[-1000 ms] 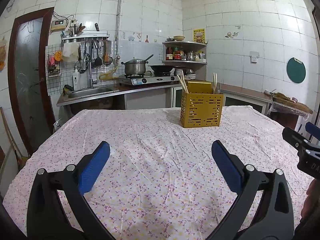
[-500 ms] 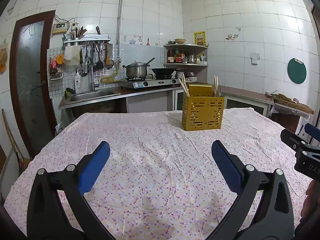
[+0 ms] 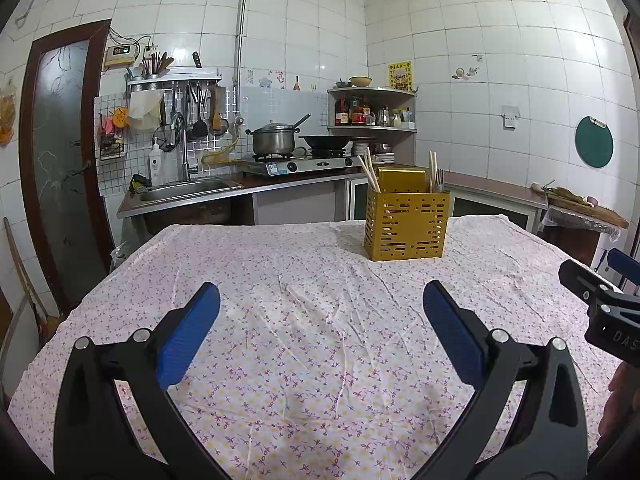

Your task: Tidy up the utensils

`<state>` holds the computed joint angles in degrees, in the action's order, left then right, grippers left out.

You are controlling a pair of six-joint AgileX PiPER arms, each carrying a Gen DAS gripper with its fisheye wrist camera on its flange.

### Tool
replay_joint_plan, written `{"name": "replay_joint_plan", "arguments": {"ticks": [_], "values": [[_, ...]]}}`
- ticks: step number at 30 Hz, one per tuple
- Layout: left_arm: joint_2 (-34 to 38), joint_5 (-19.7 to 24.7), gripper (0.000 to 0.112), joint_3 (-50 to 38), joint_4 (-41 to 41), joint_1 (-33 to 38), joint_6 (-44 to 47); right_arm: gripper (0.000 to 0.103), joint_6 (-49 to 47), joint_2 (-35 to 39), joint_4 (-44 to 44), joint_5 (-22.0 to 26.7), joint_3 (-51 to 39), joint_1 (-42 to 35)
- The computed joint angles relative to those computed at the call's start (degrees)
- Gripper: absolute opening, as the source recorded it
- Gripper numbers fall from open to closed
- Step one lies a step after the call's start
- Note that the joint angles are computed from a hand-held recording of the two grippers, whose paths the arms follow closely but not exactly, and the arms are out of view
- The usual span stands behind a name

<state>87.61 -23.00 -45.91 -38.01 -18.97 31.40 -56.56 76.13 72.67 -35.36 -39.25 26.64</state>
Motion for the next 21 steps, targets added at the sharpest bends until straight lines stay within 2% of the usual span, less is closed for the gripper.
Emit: {"name": "replay_joint_plan", "arguments": {"ticks": [21], "values": [[-0.3, -0.3, 0.098, 0.4, 1.6, 0.9, -1.1, 0.099, 1.7, 0.6, -1.8, 0.7, 0.3, -0.9]]}}
